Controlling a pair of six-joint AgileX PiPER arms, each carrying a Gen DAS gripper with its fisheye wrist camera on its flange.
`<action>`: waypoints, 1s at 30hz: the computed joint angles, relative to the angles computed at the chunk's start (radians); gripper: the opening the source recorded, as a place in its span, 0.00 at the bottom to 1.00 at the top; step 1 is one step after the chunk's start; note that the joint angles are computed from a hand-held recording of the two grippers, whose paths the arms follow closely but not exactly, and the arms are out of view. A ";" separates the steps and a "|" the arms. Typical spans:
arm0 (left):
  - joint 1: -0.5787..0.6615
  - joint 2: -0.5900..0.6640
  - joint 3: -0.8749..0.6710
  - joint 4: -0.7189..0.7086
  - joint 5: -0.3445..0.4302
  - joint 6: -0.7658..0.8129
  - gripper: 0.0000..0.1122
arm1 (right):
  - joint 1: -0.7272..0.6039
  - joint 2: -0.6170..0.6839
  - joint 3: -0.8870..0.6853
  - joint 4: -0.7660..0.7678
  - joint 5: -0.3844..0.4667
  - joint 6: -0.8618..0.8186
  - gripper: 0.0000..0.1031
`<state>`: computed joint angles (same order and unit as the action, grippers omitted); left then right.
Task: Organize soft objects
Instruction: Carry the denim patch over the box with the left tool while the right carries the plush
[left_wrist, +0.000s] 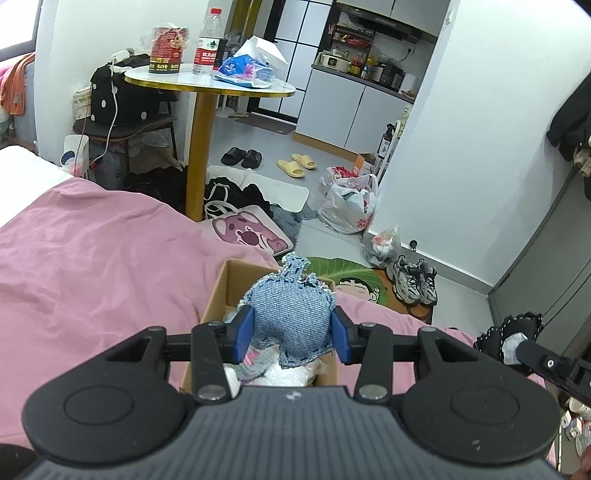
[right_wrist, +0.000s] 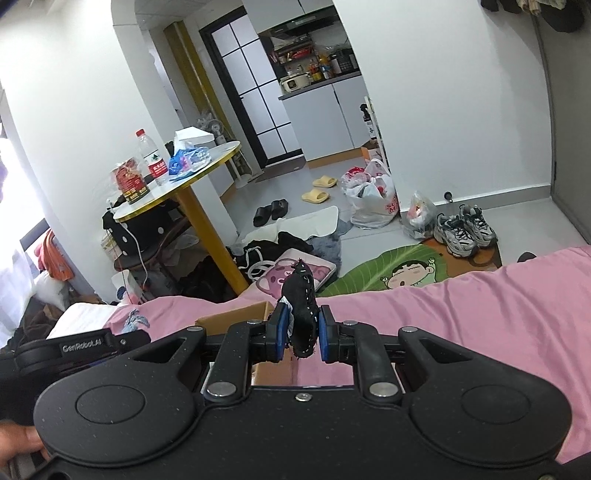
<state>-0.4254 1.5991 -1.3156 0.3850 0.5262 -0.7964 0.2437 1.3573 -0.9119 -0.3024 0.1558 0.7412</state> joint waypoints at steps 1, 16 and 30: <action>0.008 0.005 -0.005 -0.011 -0.003 0.010 0.39 | 0.010 0.006 -0.008 -0.051 0.005 0.051 0.17; 0.115 0.137 -0.153 -0.250 -0.011 0.243 0.39 | 0.090 0.111 -0.103 -0.310 0.031 0.315 0.17; 0.192 0.291 -0.220 -0.478 -0.021 0.468 0.39 | 0.115 0.280 -0.235 -0.220 0.063 0.237 0.17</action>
<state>-0.2335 1.8899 -1.5353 -0.0928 0.5054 -0.3283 0.3583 1.6373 -1.1473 -0.5222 0.2185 0.9784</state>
